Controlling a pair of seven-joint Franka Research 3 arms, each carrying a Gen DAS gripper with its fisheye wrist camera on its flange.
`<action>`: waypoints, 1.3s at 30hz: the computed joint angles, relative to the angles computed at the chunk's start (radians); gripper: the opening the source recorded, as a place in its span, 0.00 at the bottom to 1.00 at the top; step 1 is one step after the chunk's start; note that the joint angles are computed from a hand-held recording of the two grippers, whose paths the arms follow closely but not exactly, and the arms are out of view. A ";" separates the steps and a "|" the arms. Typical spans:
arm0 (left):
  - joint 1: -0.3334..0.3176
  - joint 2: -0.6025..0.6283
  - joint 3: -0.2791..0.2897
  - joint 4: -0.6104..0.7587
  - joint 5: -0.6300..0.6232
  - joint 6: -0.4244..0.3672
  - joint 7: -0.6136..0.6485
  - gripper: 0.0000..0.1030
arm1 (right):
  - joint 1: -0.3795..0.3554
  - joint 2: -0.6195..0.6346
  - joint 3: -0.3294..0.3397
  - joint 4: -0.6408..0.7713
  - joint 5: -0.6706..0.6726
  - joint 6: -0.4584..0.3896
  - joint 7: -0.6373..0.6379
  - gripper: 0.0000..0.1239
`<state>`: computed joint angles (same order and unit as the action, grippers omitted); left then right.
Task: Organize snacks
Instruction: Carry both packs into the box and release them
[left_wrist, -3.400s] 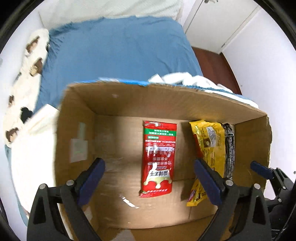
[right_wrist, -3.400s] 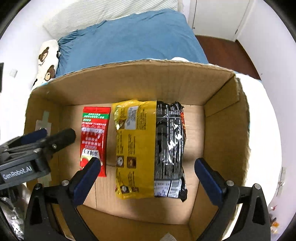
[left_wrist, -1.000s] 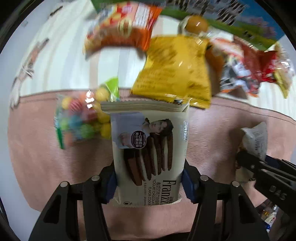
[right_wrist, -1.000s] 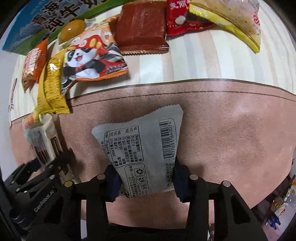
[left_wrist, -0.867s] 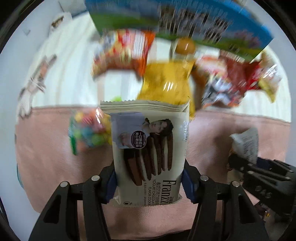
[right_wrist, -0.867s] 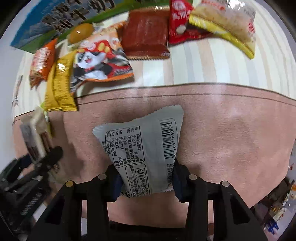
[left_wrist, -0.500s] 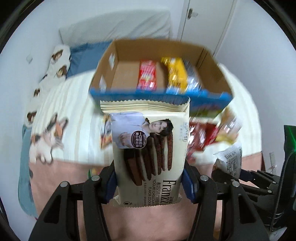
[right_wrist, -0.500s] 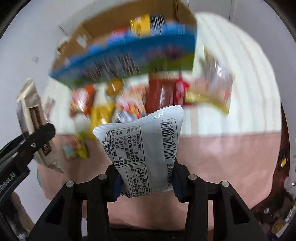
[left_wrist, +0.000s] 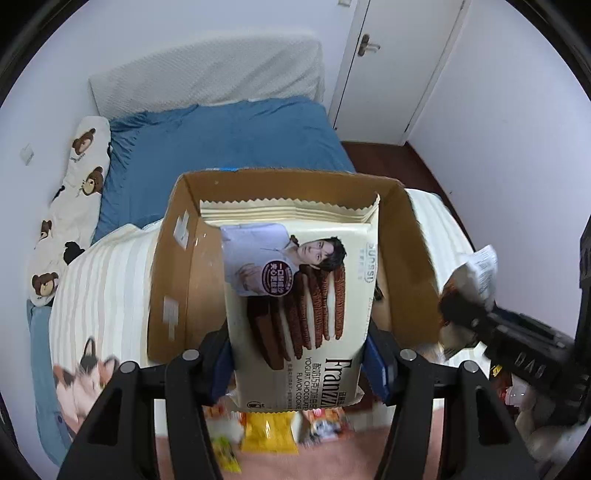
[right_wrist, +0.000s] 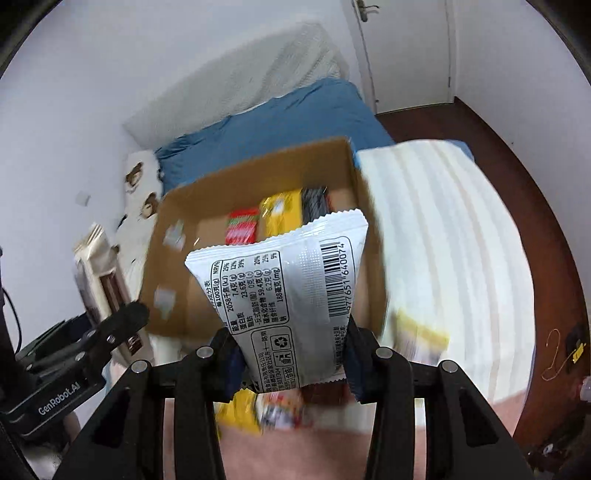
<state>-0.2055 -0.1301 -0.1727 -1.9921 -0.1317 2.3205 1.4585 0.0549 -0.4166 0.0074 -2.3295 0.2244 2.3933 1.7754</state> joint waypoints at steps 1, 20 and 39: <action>0.005 0.062 0.003 0.062 0.006 -0.031 -0.001 0.55 | -0.007 0.054 -0.005 0.052 -0.010 -0.011 -0.001 0.37; 0.081 0.736 -0.028 0.836 0.110 -0.474 -0.073 0.66 | 0.026 0.732 -0.063 0.710 -0.124 -0.299 0.060 0.57; 0.076 0.470 -0.034 0.463 0.149 -0.219 -0.072 0.94 | 0.081 0.582 -0.054 0.520 -0.190 -0.143 0.044 0.78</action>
<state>-0.1297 0.3400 -0.2070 -1.5287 0.0175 2.1015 1.3862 0.1358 0.1654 -0.0466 -1.8100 0.0342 2.2500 1.8189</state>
